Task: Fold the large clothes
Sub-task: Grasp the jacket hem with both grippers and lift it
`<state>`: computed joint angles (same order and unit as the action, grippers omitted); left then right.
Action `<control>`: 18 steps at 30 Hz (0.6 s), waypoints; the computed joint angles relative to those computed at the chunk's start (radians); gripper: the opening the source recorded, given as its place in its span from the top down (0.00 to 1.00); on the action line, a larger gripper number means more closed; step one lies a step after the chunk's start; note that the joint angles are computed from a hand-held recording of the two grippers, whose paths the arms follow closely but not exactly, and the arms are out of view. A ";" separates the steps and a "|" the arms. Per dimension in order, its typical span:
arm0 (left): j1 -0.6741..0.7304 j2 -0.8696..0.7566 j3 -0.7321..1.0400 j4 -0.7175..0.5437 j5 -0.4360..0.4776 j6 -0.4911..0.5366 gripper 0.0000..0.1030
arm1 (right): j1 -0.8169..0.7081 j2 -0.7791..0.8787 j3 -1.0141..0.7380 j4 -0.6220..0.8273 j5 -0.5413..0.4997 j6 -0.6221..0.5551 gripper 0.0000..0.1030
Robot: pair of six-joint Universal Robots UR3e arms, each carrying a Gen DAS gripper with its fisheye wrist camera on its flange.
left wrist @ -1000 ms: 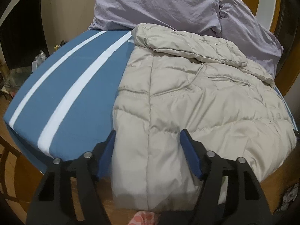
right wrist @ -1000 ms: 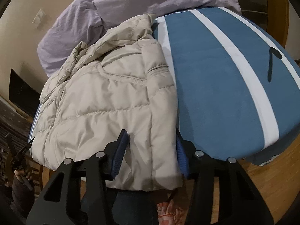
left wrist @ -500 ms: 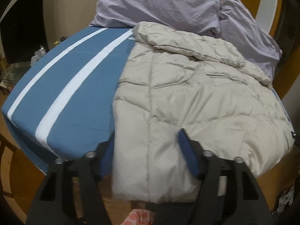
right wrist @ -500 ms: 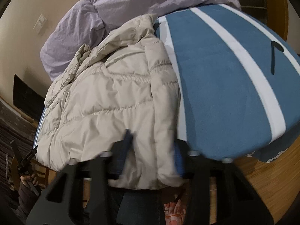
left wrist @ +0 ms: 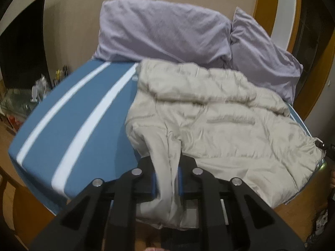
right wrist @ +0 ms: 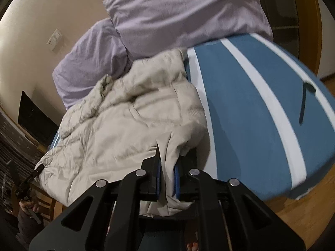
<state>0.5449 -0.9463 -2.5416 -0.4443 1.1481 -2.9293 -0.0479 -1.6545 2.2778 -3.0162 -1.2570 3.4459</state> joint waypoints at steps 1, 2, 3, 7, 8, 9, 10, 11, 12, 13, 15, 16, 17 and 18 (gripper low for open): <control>-0.017 -0.025 0.021 0.020 0.013 -0.013 0.85 | 0.017 0.016 -0.034 0.004 -0.020 0.007 0.90; -0.036 -0.055 0.051 0.043 0.027 -0.031 0.85 | 0.028 0.028 -0.061 0.009 -0.033 0.011 0.90; -0.046 -0.079 0.074 0.057 0.033 -0.040 0.85 | 0.044 0.045 -0.100 0.018 -0.051 0.015 0.90; -0.086 -0.175 0.172 0.112 0.067 -0.088 0.86 | 0.092 0.093 -0.224 0.053 -0.121 0.014 0.90; -0.099 -0.207 0.200 0.129 0.081 -0.104 0.85 | 0.099 0.105 -0.256 0.063 -0.135 0.011 0.90; -0.105 -0.231 0.223 0.138 0.088 -0.114 0.85 | 0.104 0.118 -0.286 0.073 -0.147 0.009 0.90; -0.116 -0.261 0.250 0.151 0.102 -0.129 0.85 | 0.110 0.136 -0.325 0.083 -0.163 0.007 0.90; -0.134 -0.306 0.290 0.168 0.121 -0.148 0.85 | 0.116 0.154 -0.362 0.092 -0.176 0.007 0.90; -0.142 -0.332 0.315 0.178 0.132 -0.155 0.85 | 0.123 0.179 -0.411 0.103 -0.193 0.005 0.91; -0.155 -0.367 0.348 0.189 0.149 -0.167 0.85 | 0.123 0.193 -0.440 0.111 -0.199 0.003 0.90; -0.178 -0.443 0.425 0.204 0.175 -0.193 0.85 | 0.133 0.240 -0.521 0.129 -0.222 0.001 0.90; -0.189 -0.486 0.468 0.211 0.187 -0.207 0.85 | 0.139 0.279 -0.586 0.149 -0.235 0.000 0.90; -0.199 -0.528 0.512 0.213 0.199 -0.221 0.85 | 0.145 0.307 -0.633 0.165 -0.245 -0.002 0.90; -0.209 -0.560 0.545 0.214 0.209 -0.231 0.86 | 0.153 0.343 -0.691 0.185 -0.259 -0.008 0.90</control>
<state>0.3356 -1.5066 -1.9963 -0.2302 1.3575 -3.1598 0.1047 -1.3116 1.5870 -2.8316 -1.5164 3.4383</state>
